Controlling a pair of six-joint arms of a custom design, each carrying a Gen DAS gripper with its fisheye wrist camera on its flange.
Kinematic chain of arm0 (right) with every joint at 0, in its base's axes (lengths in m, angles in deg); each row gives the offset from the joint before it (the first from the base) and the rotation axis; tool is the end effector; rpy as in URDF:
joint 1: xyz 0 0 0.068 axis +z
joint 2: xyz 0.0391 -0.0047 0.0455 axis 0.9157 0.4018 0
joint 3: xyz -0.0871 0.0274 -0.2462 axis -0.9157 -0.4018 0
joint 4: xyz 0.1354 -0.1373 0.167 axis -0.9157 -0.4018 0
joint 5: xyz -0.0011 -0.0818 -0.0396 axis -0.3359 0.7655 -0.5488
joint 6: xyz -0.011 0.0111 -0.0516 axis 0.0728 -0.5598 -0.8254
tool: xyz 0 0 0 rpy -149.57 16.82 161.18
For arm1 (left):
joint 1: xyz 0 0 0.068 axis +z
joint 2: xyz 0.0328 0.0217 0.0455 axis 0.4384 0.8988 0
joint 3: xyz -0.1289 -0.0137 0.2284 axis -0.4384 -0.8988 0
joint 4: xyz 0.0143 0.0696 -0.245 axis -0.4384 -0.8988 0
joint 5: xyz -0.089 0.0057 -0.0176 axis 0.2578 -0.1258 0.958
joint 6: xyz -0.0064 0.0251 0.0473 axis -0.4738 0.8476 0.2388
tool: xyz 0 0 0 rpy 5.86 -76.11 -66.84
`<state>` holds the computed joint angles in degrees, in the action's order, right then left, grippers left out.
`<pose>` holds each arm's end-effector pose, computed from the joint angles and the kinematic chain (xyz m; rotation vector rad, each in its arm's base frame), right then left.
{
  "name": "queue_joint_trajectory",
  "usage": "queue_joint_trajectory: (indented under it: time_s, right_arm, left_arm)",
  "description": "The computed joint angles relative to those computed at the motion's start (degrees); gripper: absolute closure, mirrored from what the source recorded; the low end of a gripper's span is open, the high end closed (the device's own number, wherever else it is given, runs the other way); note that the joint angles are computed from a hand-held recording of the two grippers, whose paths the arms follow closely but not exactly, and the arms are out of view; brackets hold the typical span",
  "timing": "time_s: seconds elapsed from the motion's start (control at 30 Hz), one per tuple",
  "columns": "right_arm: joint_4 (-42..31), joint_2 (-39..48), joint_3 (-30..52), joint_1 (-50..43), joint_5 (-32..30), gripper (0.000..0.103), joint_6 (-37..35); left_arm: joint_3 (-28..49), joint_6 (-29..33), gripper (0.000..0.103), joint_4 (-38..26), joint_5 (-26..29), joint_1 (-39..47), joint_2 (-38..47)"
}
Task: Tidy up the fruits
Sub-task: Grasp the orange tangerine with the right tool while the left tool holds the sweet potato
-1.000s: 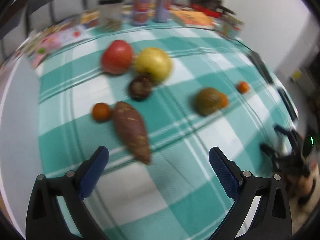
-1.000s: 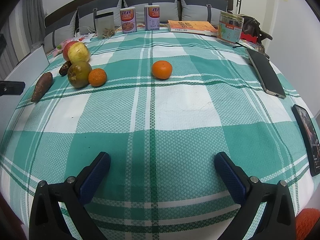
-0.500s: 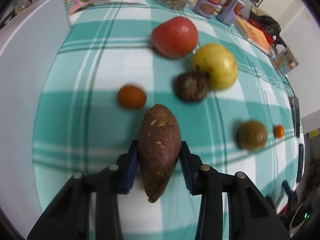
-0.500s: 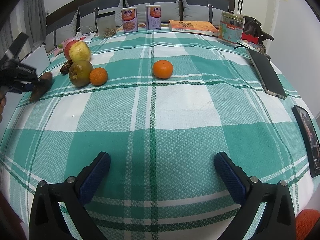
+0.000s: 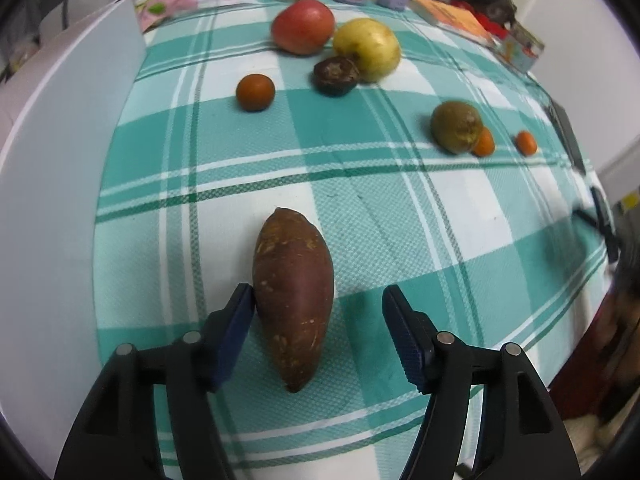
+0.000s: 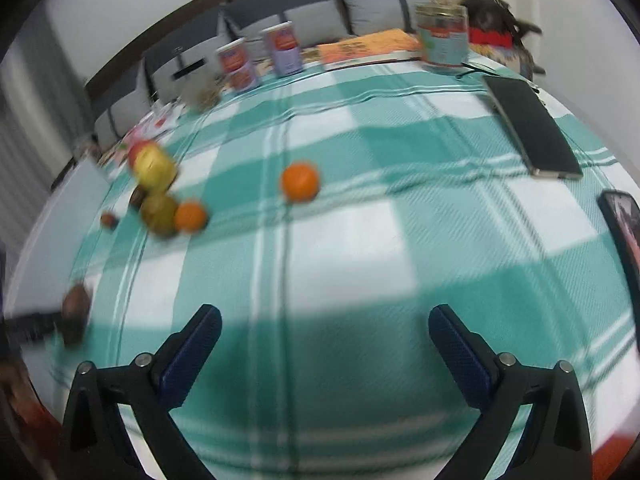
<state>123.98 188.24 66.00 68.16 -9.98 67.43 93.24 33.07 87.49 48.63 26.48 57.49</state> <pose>0.2227 0.0079 0.0174 0.4344 2.5028 0.1832 0.3133 -0.0066 0.0159 0.5791 2.7345 -0.2800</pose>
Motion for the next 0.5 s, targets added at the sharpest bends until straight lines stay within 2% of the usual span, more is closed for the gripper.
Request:
queue_joint_trajectory:
  time_s: [0.03, 0.1, 0.17, 0.3, 0.37, 0.4, 0.43, 0.5]
  right_arm:
    - [-6.21, -0.08, 4.67, -2.20, -3.05, 0.021, -3.56]
    - [-17.09, 1.81, 13.99, -4.68, -8.17, 0.027, -7.95]
    - [-22.35, 3.71, 19.94, -4.82, -8.93, 0.033, -9.27]
    - [-34.71, 9.44, 33.84, -2.48, -7.83, 0.040, -12.49]
    - [-37.96, 12.34, 37.91, -1.94, -7.57, 0.049, -13.03]
    - [-39.83, 14.28, 40.20, -1.81, -7.56, 0.057, -13.27]
    - [-41.22, 15.87, 41.87, -1.55, -6.81, 0.069, -13.27]
    - [-40.32, 15.60, 41.13, -1.37, -5.85, 0.072, -13.24]
  left_arm:
    - [0.61, 0.27, 0.034, -0.45, 0.35, 0.36, 0.39]
    - [1.87, -0.29, 0.034, -1.80, 1.57, 1.13, 0.90]
    - [2.83, -0.06, 0.034, -3.87, 3.48, 3.05, 0.56]
    - [4.09, -1.04, 0.034, -4.75, 2.72, 2.72, 0.24]
    - [5.07, -1.20, 0.035, -5.53, 1.76, 2.23, 0.84]
    - [5.86, -1.39, 0.036, -6.08, 1.07, 1.62, 1.56]
    - [6.39, -1.35, 0.040, -6.39, 0.58, 1.24, 2.22]
    - [6.58, -1.36, 0.061, -5.88, -1.36, 0.46, 2.89]
